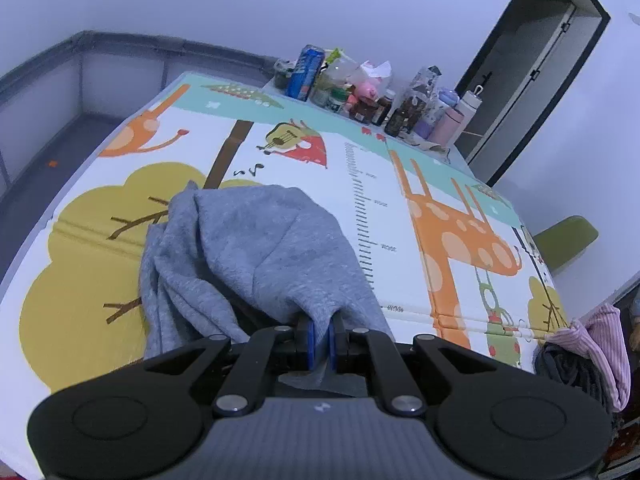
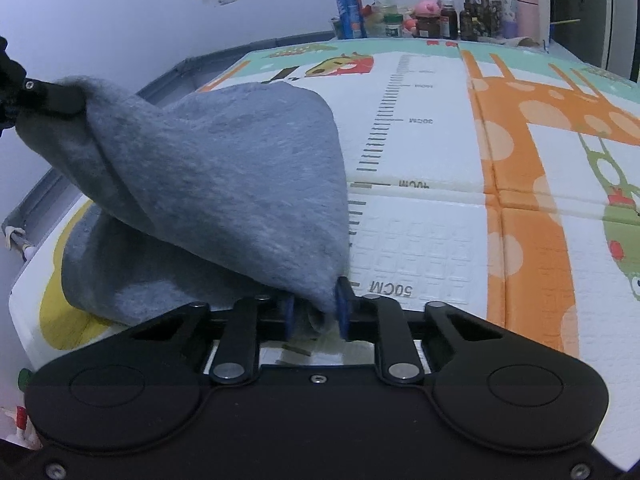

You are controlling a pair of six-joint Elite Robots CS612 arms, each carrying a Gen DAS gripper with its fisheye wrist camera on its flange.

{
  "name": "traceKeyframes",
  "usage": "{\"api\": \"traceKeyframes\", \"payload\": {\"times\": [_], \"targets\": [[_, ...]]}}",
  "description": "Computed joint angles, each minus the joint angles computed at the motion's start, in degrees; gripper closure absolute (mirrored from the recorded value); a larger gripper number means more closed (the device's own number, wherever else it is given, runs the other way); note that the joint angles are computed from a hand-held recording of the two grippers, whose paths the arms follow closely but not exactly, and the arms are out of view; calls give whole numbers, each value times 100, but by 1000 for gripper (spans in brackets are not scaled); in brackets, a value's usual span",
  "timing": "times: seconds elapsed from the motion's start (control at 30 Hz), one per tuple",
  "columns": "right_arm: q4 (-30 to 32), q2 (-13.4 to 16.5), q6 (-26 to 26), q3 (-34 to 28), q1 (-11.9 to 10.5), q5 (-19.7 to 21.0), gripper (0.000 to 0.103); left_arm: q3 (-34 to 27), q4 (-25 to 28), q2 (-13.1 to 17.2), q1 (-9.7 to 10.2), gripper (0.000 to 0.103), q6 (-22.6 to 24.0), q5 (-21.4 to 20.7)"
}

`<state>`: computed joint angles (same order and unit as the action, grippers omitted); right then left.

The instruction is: Fold clothes

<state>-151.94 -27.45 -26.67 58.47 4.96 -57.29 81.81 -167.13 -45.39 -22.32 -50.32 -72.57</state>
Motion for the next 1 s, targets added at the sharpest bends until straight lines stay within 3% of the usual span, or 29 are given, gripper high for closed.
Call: {"api": "traceKeyframes", "payload": {"times": [0.27, 0.63, 0.87, 1.0], "targets": [[-160, -183, -1131, 201, 109, -521, 92, 327, 116, -180, -2, 95, -458, 20], [185, -257, -3211, 310, 233, -1000, 93, 442, 1292, -70, 82, 93, -1192, -436], [513, -222, -3503, 198, 236, -1015, 92, 503, 1240, -40, 72, 89, -1081, -458], [1004, -217, -3438, -10, 199, -959, 84, 485, 1368, -110, 33, 84, -889, -342]]}}
